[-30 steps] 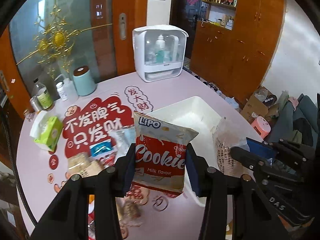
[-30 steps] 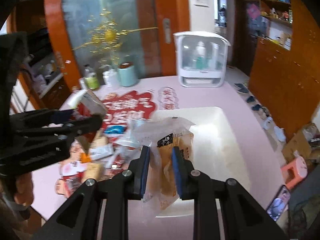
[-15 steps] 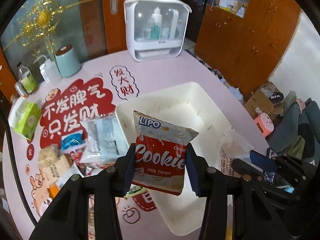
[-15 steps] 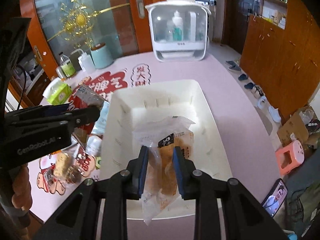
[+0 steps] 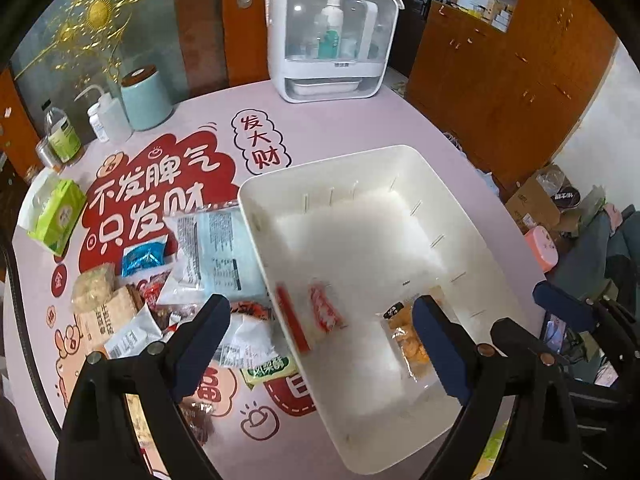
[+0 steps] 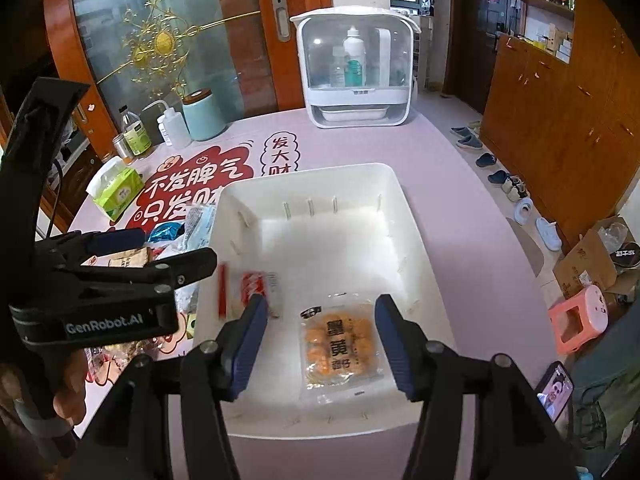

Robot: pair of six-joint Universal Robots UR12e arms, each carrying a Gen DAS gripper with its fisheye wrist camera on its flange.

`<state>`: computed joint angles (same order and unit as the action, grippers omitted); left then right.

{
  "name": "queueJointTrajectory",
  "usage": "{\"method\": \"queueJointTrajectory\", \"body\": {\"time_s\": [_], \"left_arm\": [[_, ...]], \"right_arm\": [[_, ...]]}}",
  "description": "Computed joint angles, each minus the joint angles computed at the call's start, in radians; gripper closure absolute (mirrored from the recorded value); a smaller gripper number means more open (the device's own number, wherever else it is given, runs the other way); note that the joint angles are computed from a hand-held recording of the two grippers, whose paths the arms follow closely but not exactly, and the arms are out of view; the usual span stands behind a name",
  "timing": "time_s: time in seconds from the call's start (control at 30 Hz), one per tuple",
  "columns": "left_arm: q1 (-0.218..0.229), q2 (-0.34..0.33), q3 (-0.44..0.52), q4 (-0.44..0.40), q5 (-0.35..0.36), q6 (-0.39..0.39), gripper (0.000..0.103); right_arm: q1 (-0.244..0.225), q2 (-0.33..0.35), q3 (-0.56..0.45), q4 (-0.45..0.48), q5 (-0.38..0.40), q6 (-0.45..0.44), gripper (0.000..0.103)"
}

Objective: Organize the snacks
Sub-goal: 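Open the left tool over the tray while the right tool releases the pastry bag into it, then grasp the red-and-black snack pack with the left tool while the right tool grasps the nut bag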

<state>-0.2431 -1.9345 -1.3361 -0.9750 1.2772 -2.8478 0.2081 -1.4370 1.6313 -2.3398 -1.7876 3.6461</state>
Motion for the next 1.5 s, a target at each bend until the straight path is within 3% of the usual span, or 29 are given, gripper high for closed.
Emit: {"method": "queueJointTrajectory", "body": {"time_s": [0.3, 0.4, 0.63, 1.03, 1.23, 1.5], "left_arm": [[0.048, 0.058, -0.075, 0.105, -0.015, 0.013, 0.011], [0.072, 0.073, -0.080, 0.088, -0.027, 0.023, 0.011], [0.121, 0.082, -0.056, -0.043, -0.018, 0.037, 0.011], [0.211, 0.126, -0.104, -0.013, -0.012, 0.084, 0.011], [0.254, 0.126, -0.106, -0.012, -0.026, 0.096, 0.011], [0.290, 0.114, -0.108, -0.011, 0.012, 0.131, 0.011]], "right_arm": [[0.038, 0.010, -0.024, -0.003, -0.005, 0.019, 0.046], [0.053, 0.015, -0.035, -0.003, -0.016, 0.037, 0.046], [0.089, 0.032, -0.073, -0.008, -0.055, 0.071, 0.047], [0.157, 0.101, -0.180, 0.021, -0.095, 0.071, 0.047], [0.186, 0.140, -0.235, 0.046, -0.125, 0.077, 0.047], [0.213, 0.185, -0.287, 0.085, -0.154, 0.131, 0.047]]}}
